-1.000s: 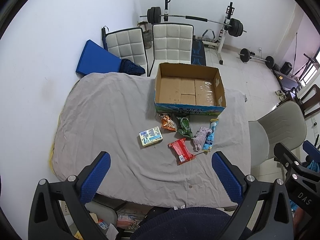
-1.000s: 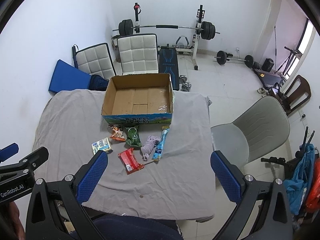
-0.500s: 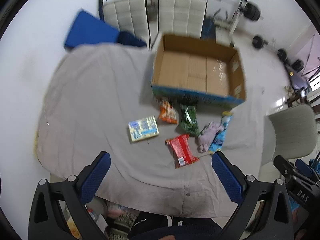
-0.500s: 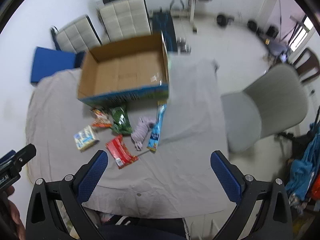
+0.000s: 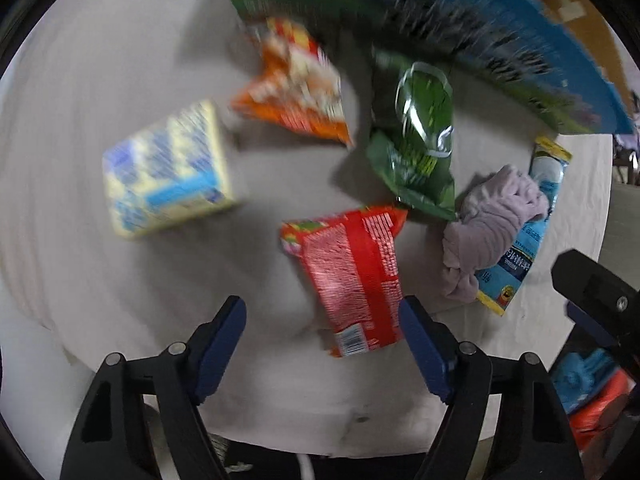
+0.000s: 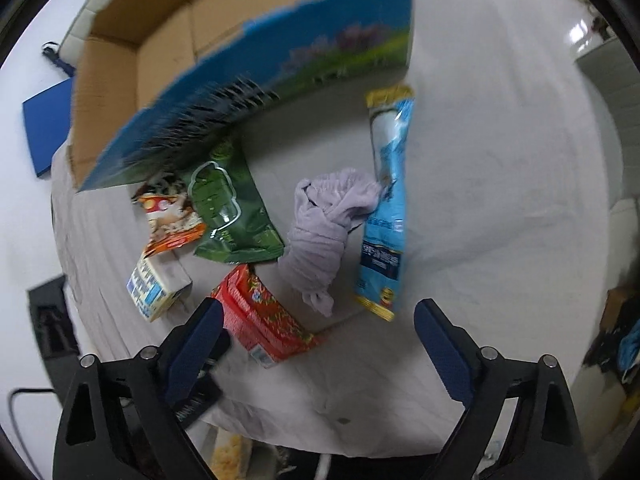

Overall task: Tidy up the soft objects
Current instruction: 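Grasp the red snack bag with left tool while right tool grasps the lilac plush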

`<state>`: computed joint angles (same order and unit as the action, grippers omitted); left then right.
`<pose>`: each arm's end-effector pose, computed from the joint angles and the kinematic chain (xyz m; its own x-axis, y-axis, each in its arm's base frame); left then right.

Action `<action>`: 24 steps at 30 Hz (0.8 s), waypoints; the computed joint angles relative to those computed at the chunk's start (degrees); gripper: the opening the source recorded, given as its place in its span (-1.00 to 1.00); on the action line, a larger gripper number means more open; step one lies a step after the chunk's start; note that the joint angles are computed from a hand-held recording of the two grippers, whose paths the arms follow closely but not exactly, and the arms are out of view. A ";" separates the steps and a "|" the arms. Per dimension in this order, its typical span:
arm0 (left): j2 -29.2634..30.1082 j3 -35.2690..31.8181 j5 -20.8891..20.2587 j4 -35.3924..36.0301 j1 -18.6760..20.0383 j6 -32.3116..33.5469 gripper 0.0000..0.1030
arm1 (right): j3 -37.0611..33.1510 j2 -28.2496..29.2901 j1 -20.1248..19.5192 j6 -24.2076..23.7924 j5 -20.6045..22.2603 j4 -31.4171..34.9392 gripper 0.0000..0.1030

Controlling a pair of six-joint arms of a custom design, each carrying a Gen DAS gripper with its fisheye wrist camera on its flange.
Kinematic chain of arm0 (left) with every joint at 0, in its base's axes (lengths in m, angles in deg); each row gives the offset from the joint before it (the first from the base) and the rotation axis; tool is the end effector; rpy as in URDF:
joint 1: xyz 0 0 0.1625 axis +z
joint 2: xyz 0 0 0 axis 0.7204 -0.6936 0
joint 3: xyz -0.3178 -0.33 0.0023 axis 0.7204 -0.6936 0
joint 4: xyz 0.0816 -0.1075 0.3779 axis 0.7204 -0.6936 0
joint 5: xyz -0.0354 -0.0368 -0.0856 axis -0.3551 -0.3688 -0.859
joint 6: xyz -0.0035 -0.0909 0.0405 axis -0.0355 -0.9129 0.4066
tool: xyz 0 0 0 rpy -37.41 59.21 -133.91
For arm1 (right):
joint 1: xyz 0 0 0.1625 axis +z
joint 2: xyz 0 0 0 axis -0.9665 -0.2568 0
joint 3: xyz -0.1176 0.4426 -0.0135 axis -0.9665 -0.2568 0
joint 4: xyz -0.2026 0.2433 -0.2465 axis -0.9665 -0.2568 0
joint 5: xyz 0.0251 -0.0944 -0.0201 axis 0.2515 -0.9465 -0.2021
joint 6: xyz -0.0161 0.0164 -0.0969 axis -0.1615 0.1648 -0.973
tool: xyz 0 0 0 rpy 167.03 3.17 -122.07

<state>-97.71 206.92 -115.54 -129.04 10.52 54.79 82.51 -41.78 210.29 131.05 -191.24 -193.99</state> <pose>-0.0199 -0.3546 0.3404 -0.7232 0.2253 -0.6529 0.0105 0.9488 0.3157 0.4122 -0.2646 -0.0342 -0.7026 0.6589 0.2687 0.5946 0.7511 -0.2868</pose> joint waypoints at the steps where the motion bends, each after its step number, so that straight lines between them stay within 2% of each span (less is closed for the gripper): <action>1: 0.10 0.39 -0.66 -0.87 0.87 -0.34 0.49 | 0.18 0.45 -0.42 -0.30 0.20 -1.38 0.89; 4: 0.61 1.68 -2.99 -3.88 3.50 -0.40 0.49 | 0.41 2.27 -2.19 -1.86 1.16 -4.96 0.87; 7: 1.69 3.61 -3.40 -6.80 5.32 -0.29 0.49 | -0.46 4.43 -4.43 -4.48 3.00 -5.87 0.51; 8: 1.87 4.26 -3.26 -7.65 5.69 -0.41 0.38 | -0.84 4.94 -5.02 -5.09 3.43 -5.53 0.39; 9: 2.04 4.96 -3.04 -8.44 6.10 -0.25 0.10 | -1.14 5.52 -5.63 -5.45 4.06 -5.02 0.27; 10: 2.21 5.59 -2.80 -9.09 6.37 -0.02 0.07 | -1.19 6.00 -6.18 -5.37 4.93 -4.91 0.20; 11: 2.40 6.21 -2.60 -10.19 6.70 0.38 0.03 | -1.08 6.44 -6.55 -5.53 5.47 -5.44 -0.02; 12: 2.00 6.80 -2.44 -10.79 6.58 0.96 -0.09 | -1.20 6.66 -6.70 -5.55 5.71 -4.81 -0.14; 14: 1.87 6.68 -0.83 -8.60 4.84 1.16 -0.09 | -1.30 6.48 -6.32 -6.39 5.78 -3.85 -0.16; 15: 1.42 7.15 2.11 -6.88 2.65 1.51 -0.09 | -2.26 6.28 -6.01 -7.13 5.94 -0.72 -0.16; 18: 0.32 9.17 8.82 -5.04 -1.47 3.55 -0.09 | -6.56 6.16 -4.58 -13.83 7.56 11.01 -0.17; 20: 0.74 9.16 8.43 -6.08 -0.80 5.06 -0.08 | -9.41 6.55 -3.28 -16.67 7.00 18.08 -0.17; 21: 1.16 9.30 8.24 -6.77 -0.42 5.35 -0.08 | -9.76 6.55 -2.87 -16.54 6.39 18.97 -0.13; 24: 3.25 9.15 8.82 -9.94 1.55 6.62 -0.09 | -8.45 6.08 -2.43 -13.61 3.57 15.37 0.07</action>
<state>-94.46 216.08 -106.72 -138.98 12.07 61.41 74.06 -35.70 207.87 117.43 -187.67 -178.63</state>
